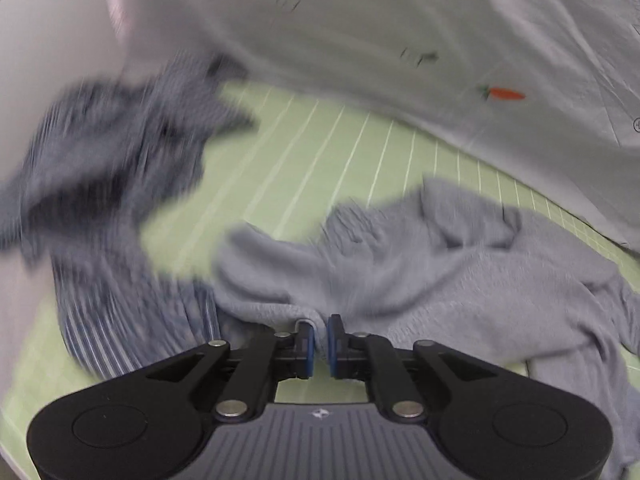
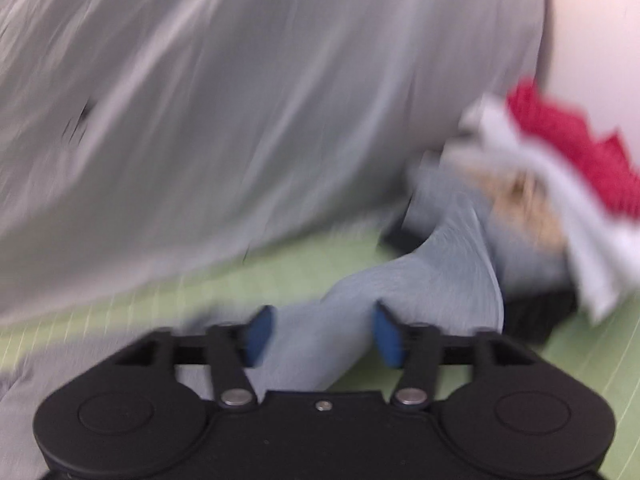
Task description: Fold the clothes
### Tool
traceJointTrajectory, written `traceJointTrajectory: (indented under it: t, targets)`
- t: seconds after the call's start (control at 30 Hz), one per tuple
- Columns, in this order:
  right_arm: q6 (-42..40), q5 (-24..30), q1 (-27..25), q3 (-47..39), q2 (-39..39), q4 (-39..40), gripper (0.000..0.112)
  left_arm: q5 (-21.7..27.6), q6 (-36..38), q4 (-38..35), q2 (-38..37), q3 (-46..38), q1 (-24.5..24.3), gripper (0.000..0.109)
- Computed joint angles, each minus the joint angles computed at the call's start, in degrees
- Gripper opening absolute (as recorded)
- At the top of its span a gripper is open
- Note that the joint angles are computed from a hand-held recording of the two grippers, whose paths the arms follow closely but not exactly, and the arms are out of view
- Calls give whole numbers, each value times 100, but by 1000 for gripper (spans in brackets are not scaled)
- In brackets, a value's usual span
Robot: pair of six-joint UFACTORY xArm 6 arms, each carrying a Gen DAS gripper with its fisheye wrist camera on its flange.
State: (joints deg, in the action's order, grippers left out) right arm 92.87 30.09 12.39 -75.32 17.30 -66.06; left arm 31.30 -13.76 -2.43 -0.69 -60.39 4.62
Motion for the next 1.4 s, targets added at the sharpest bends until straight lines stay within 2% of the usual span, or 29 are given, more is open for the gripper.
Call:
traceJointTrajectory:
  t: [0.03,0.07,0.13,0.2,0.3,0.33,0.43,0.63,0.83,0.97,1.03,1.07,1.1,1.13,1.17,1.2,1.3,1.4]
  targets:
    - [107,-132,60,249,-97,74,99,-19,-48,-86,-121,172,33,21]
    - [263,-173,142,461,-187,117,103,-35,-132,-130,-238,335,62,27]
    - [634,-138,338,824,-352,177,103,-98,-329,-120,-424,584,108,47]
    - [949,-81,492,1152,-533,258,103,-225,-457,-168,-468,625,161,52]
    - [1197,258,729,1546,-801,437,103,-480,-42,-987,-386,609,263,67]
    - [1203,437,806,1615,-868,527,103,-591,-106,-1055,-328,615,249,68]
    - [1228,910,960,1871,-1069,741,103,-501,-498,-813,21,345,284,68]
    - [1033,1313,1054,2112,-1171,1125,103,-425,-787,-636,519,33,300,72]
    - [861,1348,1049,2118,-1104,1351,103,-518,-482,-883,685,44,264,85]
    - [725,1325,1113,2012,-974,1520,103,-461,318,-1740,724,117,218,85]
    - [646,1319,1158,1937,-887,1610,103,-502,395,-1903,765,149,215,81]
    - [611,1350,1191,1886,-841,1655,103,-628,359,-1890,752,194,209,76]
    - [611,1408,1234,1831,-802,1681,103,-653,384,-1880,763,177,225,55]
    - [632,1463,1275,1782,-772,1701,103,-604,265,-1681,795,133,274,28]
    - [650,1515,1314,1739,-748,1729,103,-549,137,-1473,828,86,322,10]
    - [679,1572,1358,1700,-730,1752,103,-496,81,-1342,863,41,374,4]
    - [743,1727,1509,1622,-718,1779,103,-672,468,-1722,840,158,587,4]
    - [730,1862,1702,1555,-714,1832,103,-689,486,-1661,840,149,862,4]
